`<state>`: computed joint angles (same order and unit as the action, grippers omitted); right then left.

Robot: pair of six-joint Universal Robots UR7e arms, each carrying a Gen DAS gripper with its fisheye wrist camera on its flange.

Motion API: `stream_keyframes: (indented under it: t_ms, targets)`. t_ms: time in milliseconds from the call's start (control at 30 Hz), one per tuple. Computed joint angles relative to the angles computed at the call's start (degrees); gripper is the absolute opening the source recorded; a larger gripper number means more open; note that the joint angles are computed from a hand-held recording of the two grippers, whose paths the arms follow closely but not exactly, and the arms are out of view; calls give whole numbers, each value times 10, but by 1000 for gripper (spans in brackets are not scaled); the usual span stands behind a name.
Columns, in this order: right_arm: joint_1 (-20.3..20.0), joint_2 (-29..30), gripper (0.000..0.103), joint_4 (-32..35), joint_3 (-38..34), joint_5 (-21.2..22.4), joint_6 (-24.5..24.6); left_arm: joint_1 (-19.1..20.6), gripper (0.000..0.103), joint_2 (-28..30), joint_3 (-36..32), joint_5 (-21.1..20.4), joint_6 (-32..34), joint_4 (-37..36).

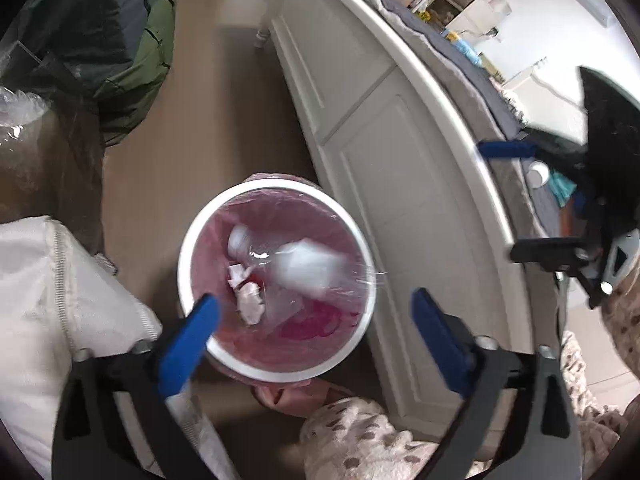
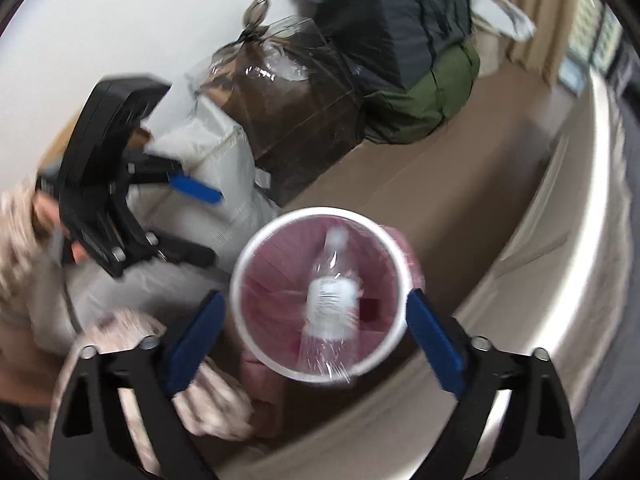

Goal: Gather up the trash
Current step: 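Open the left tool to drop the tray into the bin while the right tool drops the bottle, then move both tools back over the bed toward the small white packet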

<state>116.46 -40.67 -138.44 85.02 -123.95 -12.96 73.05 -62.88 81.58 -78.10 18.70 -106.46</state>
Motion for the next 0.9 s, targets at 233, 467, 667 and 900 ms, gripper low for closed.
stream_keyframes:
  t_ms: [233,467,667,900]
  targets:
    - [25,-9,96,34,-5,-39,-43,-29,98,-17,10,57,10,27]
    - [36,-19,96,21,5,-30,-33,-55,98,-45,29,55,8,24]
    - [50,-42,96,5,31,-25,-21,-84,98,-80,55,56,12,13]
    - [70,-76,96,-16,69,-25,-4,-114,98,-117,84,54,0,5]
